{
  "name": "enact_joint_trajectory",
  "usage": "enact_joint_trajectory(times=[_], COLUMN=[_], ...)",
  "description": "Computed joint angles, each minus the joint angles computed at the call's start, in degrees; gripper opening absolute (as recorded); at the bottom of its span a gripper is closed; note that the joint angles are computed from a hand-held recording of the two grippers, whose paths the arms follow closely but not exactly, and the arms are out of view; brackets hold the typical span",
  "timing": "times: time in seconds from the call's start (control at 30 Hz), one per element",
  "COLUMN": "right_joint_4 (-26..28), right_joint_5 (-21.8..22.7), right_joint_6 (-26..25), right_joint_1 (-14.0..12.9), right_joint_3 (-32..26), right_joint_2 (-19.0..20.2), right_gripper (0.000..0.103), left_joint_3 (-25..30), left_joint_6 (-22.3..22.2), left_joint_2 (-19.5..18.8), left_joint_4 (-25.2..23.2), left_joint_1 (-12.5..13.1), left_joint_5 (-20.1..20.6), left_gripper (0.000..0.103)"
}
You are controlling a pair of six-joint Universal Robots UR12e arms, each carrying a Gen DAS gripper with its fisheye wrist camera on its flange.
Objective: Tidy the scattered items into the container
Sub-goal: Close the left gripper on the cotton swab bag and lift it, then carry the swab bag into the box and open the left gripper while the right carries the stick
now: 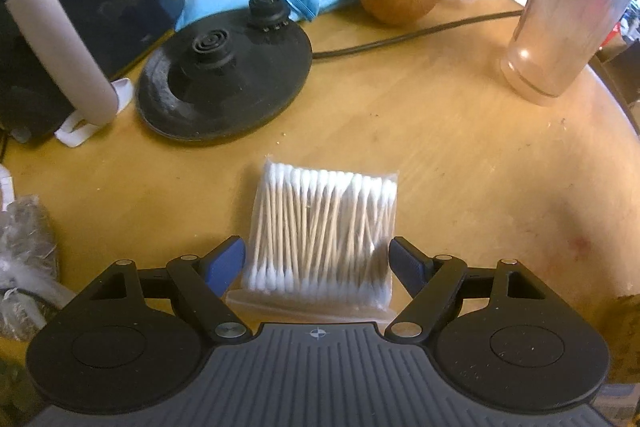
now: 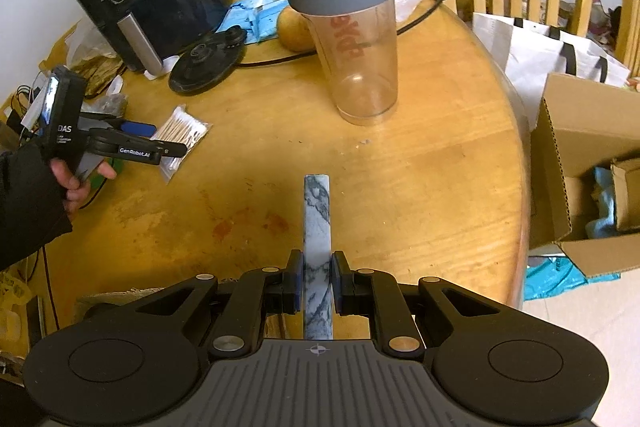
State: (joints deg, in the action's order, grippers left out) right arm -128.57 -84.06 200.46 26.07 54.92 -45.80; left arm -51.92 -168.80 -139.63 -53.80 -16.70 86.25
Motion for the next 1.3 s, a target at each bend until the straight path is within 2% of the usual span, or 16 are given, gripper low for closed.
enact_joint_trajectory(times=[0.1,0.33,0.47,0.6,0.8,1.3], right_joint_4=[-0.18,-0.34,-0.48,-0.53,0.00,1.11], right_joint_5=[-0.25,-0.67,-0.66,-0.89,-0.86,2.90], right_joint_6=[0.44,0.85,0.48,-0.01,-1.54,-6.21], right_joint_1=[0.04,0.14,0.18,0.29,0.35,0.29], right_joint_3=[0.47,1.02,1.11,0.60,-1.27,-4.89], right_joint_2=[-0.27,-0.58,-0.67,-0.51,0.29,2.08], right_gripper=[0.017,0.017,0.017,0.017,0.017,0.017], left_joint_3=[1.07,0.55,-0.33,-1.93,-5.92,-15.39], left_joint_6=[0.54,0.98,0.47,-0.79,-5.84,-17.31], left_joint_2=[-0.62,-0.38,0.18,1.19,3.87,11.14], left_joint_4=[-1.63,-0.73,0.03,1.34,5.35,10.27], left_joint_1=[0.05,-0.02,-0.13,-0.26,-0.38,-1.64], left_joint_5=[-0.51,-0.59,-0.61,-0.10,0.65,5.88], left_gripper=[0.079,0.079,0.066,0.063,0.062,0.062])
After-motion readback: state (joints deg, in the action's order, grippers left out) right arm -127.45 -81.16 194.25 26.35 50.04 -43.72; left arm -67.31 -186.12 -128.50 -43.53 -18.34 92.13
